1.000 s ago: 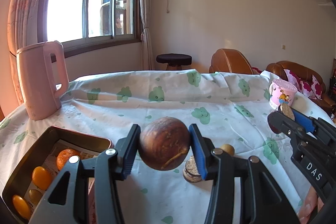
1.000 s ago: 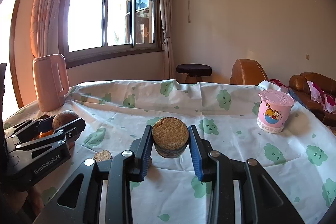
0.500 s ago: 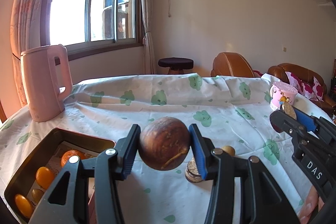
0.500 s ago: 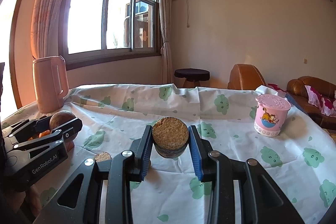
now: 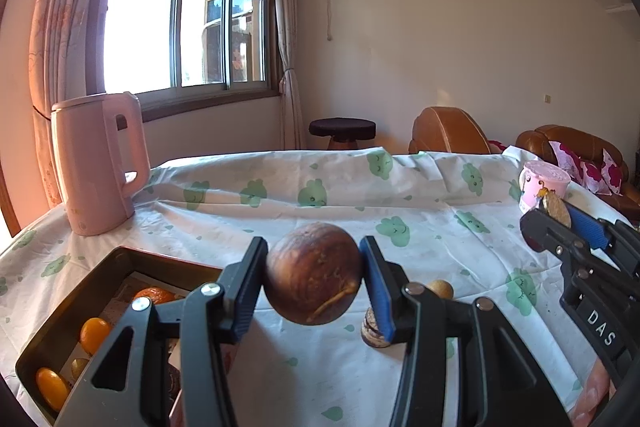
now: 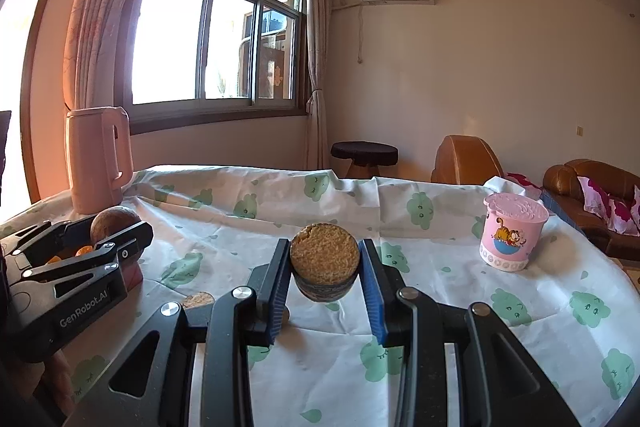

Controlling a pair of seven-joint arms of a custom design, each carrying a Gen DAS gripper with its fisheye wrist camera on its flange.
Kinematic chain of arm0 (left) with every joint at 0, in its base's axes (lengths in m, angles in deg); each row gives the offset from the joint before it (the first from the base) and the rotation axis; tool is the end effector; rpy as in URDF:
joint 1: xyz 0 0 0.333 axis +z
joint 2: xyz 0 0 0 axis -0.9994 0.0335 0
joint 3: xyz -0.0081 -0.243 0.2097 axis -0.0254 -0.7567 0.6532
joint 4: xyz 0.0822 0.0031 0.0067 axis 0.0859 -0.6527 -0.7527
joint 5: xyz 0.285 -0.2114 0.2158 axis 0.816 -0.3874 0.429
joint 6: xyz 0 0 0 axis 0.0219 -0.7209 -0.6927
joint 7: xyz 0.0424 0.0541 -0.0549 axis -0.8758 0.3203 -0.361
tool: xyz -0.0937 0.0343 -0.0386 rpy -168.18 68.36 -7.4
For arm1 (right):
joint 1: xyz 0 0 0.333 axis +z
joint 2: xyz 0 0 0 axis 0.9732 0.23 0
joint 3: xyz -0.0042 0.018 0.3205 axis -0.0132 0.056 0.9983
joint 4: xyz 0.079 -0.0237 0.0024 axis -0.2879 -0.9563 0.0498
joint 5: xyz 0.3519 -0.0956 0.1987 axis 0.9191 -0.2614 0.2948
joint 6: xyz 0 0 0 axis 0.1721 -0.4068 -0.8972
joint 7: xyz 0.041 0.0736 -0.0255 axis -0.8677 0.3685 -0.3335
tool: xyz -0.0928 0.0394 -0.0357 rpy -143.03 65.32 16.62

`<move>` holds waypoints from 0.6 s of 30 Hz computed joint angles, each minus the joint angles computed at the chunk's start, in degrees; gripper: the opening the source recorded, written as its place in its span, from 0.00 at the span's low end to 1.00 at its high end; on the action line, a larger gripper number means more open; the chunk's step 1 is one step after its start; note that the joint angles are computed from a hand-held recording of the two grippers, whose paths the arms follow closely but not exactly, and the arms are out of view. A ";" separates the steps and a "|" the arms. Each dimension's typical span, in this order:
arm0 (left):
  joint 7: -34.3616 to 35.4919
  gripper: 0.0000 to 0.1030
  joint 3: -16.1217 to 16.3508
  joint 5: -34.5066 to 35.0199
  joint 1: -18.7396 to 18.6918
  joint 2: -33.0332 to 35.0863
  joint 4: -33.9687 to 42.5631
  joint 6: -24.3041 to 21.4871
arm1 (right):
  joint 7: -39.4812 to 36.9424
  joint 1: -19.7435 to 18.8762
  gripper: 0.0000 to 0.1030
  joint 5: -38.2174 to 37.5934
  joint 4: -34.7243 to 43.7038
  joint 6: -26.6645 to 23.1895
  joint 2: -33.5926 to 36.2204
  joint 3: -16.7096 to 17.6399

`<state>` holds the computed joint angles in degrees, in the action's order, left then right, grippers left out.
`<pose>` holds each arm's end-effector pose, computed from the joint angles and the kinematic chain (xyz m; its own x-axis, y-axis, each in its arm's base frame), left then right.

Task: Organize fruits

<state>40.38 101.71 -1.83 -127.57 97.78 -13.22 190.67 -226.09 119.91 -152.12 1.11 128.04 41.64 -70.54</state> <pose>0.7283 -0.3856 0.4208 -0.3642 -0.9313 -0.0023 -0.3460 0.1377 -0.9281 0.6575 0.4543 0.4139 -0.2493 -0.9678 0.0360 -0.2975 0.0412 -0.9538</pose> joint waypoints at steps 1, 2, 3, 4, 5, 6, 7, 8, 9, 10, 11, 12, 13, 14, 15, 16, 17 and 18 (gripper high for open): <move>-0.08 0.48 0.18 0.00 -0.11 -0.05 -0.11 -0.07 | -0.03 0.06 0.35 -0.06 0.02 -0.05 0.02 -0.03; -0.15 0.48 0.32 0.02 -0.19 -0.15 -0.28 -0.12 | -0.05 0.09 0.35 -0.12 0.02 -0.01 0.02 -0.04; -0.13 0.48 0.21 0.11 -0.13 -0.26 -0.43 -0.10 | -0.02 0.13 0.35 -0.19 -0.06 0.04 -0.01 -0.05; -0.03 0.48 0.02 0.20 -0.02 -0.42 -0.64 -0.05 | -0.06 0.18 0.35 -0.25 -0.05 -0.03 0.00 -0.06; 0.00 0.48 -0.04 0.23 0.01 -0.51 -0.76 -0.01 | -0.13 0.22 0.35 -0.27 0.02 -0.09 0.06 -0.05; -0.07 0.48 0.12 0.20 -0.09 -0.51 -0.81 0.05 | -0.17 0.19 0.35 -0.31 0.04 0.05 0.08 -0.04; -0.06 0.48 0.11 0.19 -0.08 -0.49 -0.78 0.03 | -0.29 0.20 0.35 -0.25 0.12 -0.02 0.14 -0.02; 0.08 0.48 -0.13 0.25 0.07 -0.55 -0.83 0.05 | -0.37 0.22 0.35 -0.19 0.18 -0.11 0.17 -0.03; 0.39 0.48 -0.70 0.38 0.43 -0.70 -0.92 0.01 | -0.32 0.25 0.35 -0.19 0.21 -0.14 0.18 -0.05; 0.47 0.48 -0.81 0.38 0.47 -0.82 -1.08 0.03 | -0.36 0.28 0.35 -0.14 0.27 -0.21 0.23 -0.04; 0.71 0.48 -1.24 0.42 0.74 -1.11 -1.50 0.23 | -0.41 0.28 0.35 -0.09 0.34 -0.19 0.28 -0.04; 1.12 0.48 -1.96 0.46 1.17 -1.52 -2.04 0.48 | -0.32 0.31 0.35 -0.18 0.24 -0.14 0.21 -0.10; 1.51 0.48 -2.47 0.38 1.45 -2.03 -2.83 0.88 | -0.32 0.34 0.35 -0.20 0.27 -0.20 0.24 -0.13; 1.92 0.48 -2.91 0.17 1.69 -2.48 -3.53 1.28 | -0.42 0.41 0.35 -0.27 0.36 -0.27 0.31 -0.14; 2.51 0.48 -3.62 -0.04 2.11 -2.96 -4.23 1.66 | -0.60 0.48 0.35 -0.33 0.48 -0.30 0.39 -0.13; 3.18 0.48 -4.39 -0.29 2.57 -3.40 -4.87 1.96 | -0.81 0.52 0.35 -0.31 0.73 -0.36 0.56 -0.12; 4.09 0.48 -5.75 -0.48 3.43 -4.06 -5.74 2.35 | -0.89 0.59 0.35 -0.33 0.83 -0.31 0.64 -0.13; 4.89 0.48 -6.75 -0.80 4.08 -4.48 -6.32 2.64 | -1.10 0.60 0.35 -0.23 1.10 -0.22 0.83 -0.09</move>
